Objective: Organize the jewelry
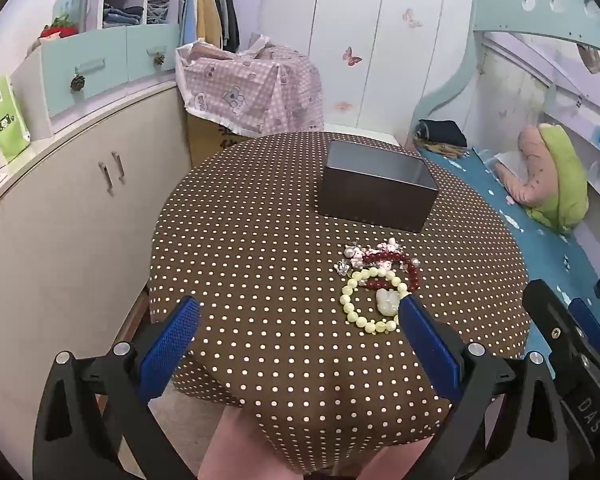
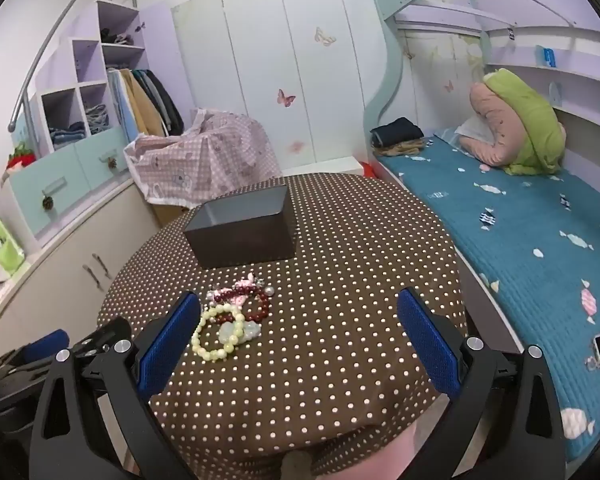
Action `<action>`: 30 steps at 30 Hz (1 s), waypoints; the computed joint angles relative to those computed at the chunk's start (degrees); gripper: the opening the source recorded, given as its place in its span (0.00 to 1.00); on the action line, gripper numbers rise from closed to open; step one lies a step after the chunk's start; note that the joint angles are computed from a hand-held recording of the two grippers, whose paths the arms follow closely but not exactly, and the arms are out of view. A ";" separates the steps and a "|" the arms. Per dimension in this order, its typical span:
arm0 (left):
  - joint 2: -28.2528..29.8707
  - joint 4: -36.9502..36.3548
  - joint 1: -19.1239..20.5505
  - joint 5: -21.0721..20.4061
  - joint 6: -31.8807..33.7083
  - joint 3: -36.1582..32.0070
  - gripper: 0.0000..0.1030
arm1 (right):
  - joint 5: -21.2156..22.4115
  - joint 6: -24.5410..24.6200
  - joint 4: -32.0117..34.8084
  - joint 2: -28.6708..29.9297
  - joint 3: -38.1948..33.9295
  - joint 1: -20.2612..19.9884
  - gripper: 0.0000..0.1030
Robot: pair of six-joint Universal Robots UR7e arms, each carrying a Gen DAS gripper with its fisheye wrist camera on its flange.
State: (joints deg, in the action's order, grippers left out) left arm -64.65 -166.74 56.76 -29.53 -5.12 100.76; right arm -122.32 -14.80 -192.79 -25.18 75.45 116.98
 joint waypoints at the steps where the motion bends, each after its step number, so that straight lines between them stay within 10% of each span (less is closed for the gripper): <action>1: -0.19 0.09 0.07 -0.58 0.08 0.08 0.93 | -0.23 -0.21 0.20 0.18 -0.31 0.08 0.93; 30: 0.58 3.44 -0.76 3.00 -1.18 0.12 0.93 | -0.38 1.04 0.83 -0.68 0.69 -0.68 0.93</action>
State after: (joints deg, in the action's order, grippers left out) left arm -64.07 -163.29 56.00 -26.53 -6.30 100.88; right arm -122.70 -13.76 -191.96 -25.85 76.14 116.30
